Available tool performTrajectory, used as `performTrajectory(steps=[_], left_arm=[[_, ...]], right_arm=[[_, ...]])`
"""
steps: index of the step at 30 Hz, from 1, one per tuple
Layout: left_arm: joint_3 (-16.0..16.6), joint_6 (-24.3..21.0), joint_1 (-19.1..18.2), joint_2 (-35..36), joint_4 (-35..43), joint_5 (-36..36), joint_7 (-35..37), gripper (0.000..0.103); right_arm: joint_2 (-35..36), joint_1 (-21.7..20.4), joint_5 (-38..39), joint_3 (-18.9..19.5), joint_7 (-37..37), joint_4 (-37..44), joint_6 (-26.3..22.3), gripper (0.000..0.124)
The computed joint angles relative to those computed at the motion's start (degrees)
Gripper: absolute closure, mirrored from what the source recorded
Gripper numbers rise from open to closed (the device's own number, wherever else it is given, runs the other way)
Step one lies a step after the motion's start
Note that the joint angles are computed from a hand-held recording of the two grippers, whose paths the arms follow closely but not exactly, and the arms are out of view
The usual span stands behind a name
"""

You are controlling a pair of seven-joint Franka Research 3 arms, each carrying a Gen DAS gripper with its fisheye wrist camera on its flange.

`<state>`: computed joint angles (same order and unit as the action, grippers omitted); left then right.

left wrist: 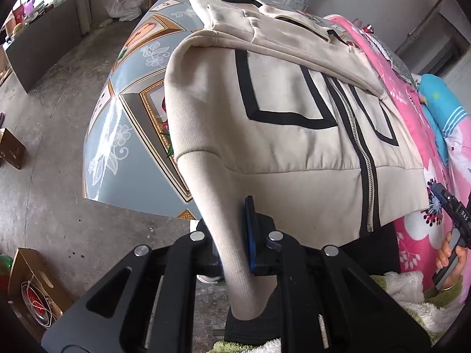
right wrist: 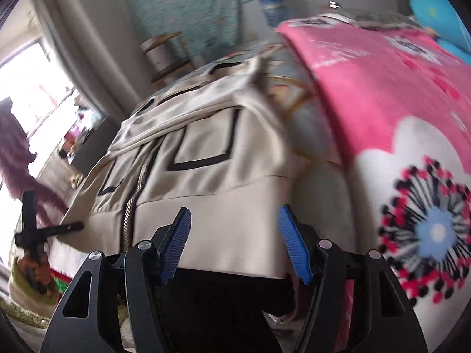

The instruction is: Fold large clothes

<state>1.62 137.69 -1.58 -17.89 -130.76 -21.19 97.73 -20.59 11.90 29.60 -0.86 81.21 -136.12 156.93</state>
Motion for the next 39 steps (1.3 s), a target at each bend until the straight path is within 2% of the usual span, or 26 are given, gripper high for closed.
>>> performTrajectory(steps=[4, 6, 9, 15, 19, 23, 28, 31, 36, 39], left_arm=[[-0.83, 1.2, 0.17, 0.1, -0.34, 1.43, -1.41, 0.092], [-1.13, 1.47, 0.19, 0.02, -0.55, 2.39, -2.25, 0.092], [-1.34, 1.67, 0.12, -0.29, -0.77, 3.6, -3.33, 0.092], [-1.56, 2.2, -0.12, -1.18, -1.7, 5.47, -5.74, 0.09], [-1.39, 3.31, -0.58, -1.84, -2.68, 6.07, -6.19, 0.09], [-1.16, 5.75, -1.46, -4.24, -4.74, 6.37, -5.62, 0.096], [2.19, 9.25, -4.78, -6.59, -5.14, 0.12, -3.28, 0.098], [4.46, 9.61, -7.08, -5.67, -2.86, -5.28, -0.38, 0.098], [5.63, 9.1, -7.57, -2.41, 2.3, -12.24, 3.41, 0.098], [4.76, 9.04, -6.02, 0.28, 5.6, -13.98, 4.37, 0.098]], right_arm=[[2.93, -0.1, 1.43, -1.51, -2.06, 1.14, -0.35, 0.063], [4.57, -1.64, -0.43, -0.94, -0.58, 2.01, -1.79, 0.063], [3.92, -1.42, 0.3, -0.88, -1.66, 1.44, -1.89, 0.063], [1.69, 0.44, 8.28, -3.02, -4.75, -0.66, -5.8, 0.089], [1.34, -0.51, 9.24, -2.56, -4.03, -0.88, -6.68, 0.112], [0.01, -1.37, 5.66, -0.86, -3.31, -0.34, -7.11, 0.118], [-0.87, -0.14, 6.88, -1.43, -3.85, 1.97, -6.03, 0.118], [0.26, 0.55, 8.34, -2.12, -4.96, 4.71, -5.88, 0.118], [4.26, 0.49, 9.37, -2.09, -5.2, 10.0, -4.58, 0.118], [7.18, 0.05, 9.68, -1.85, -4.96, 13.56, -4.1, 0.118]])
